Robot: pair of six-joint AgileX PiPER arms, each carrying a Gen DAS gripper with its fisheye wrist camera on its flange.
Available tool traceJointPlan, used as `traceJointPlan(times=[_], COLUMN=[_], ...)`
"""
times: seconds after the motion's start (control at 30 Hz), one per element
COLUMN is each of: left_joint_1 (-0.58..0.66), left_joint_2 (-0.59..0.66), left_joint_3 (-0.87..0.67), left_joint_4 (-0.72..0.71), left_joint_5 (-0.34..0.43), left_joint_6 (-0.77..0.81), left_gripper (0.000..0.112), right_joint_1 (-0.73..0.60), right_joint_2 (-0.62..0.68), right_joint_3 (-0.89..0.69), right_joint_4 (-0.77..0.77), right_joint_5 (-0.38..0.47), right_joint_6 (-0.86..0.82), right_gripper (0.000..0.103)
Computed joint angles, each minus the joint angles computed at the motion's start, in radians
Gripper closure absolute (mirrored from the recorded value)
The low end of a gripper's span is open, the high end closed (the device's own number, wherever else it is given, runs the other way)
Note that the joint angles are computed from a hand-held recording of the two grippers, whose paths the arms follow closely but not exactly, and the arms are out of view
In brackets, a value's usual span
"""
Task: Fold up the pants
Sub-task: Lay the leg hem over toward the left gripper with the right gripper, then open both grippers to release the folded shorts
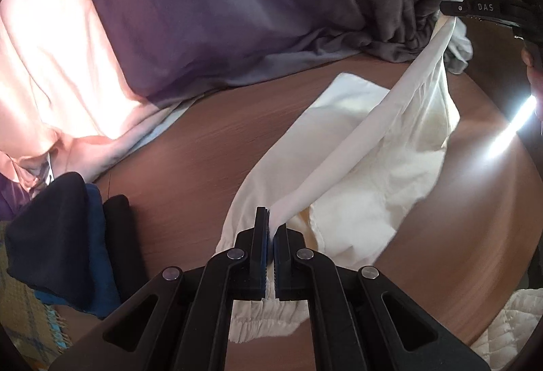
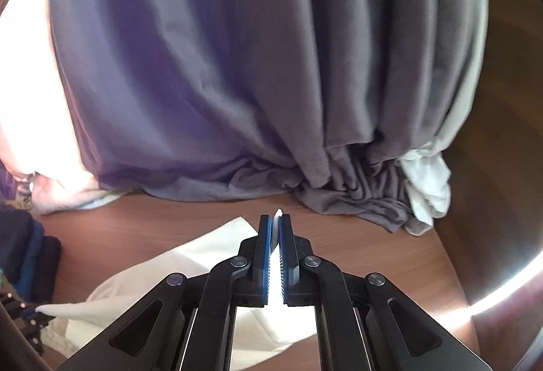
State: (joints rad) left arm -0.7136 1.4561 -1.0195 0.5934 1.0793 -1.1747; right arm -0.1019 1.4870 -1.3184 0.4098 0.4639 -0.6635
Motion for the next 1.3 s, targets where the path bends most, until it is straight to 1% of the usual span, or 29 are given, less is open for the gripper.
traceJointPlan(times=[0.17,0.23,0.4,0.6,0.8,1.0,1.17,1.3], left_joint_1=[0.109,0.154,0.244,0.333,0.377,0.413,0.424,0.43], left_joint_2=[0.026,0.045,0.095,0.135,0.173,0.196,0.205,0.219], left_joint_3=[0.03,0.033,0.038,0.053,0.048,0.042,0.043,0.04], left_joint_4=[-0.026,-0.044,-0.092,-0.143,-0.176,-0.208,-0.209,-0.204], left_joint_5=[-0.094,-0.125,-0.195,-0.28,-0.321,-0.343,-0.354,-0.355], left_joint_6=[0.047,0.08,0.159,0.208,0.224,0.249,0.251,0.241], left_gripper=[0.107,0.107,0.107,0.107,0.107,0.107,0.106,0.102], right_joint_1=[0.077,0.106,0.156,0.193,0.215,0.237,0.244,0.251], right_joint_2=[0.125,0.185,0.334,0.499,0.637,0.757,0.815,0.857], right_joint_3=[-0.093,-0.148,-0.296,-0.469,-0.634,-0.792,-0.866,-0.929], right_joint_4=[-0.155,-0.228,-0.364,-0.456,-0.485,-0.523,-0.536,-0.545], right_joint_5=[-0.02,-0.014,0.031,0.099,0.169,0.241,0.274,0.307], right_joint_6=[0.139,0.21,0.34,0.422,0.427,0.443,0.456,0.46], right_gripper=[0.098,0.098,0.098,0.098,0.098,0.098,0.098,0.098])
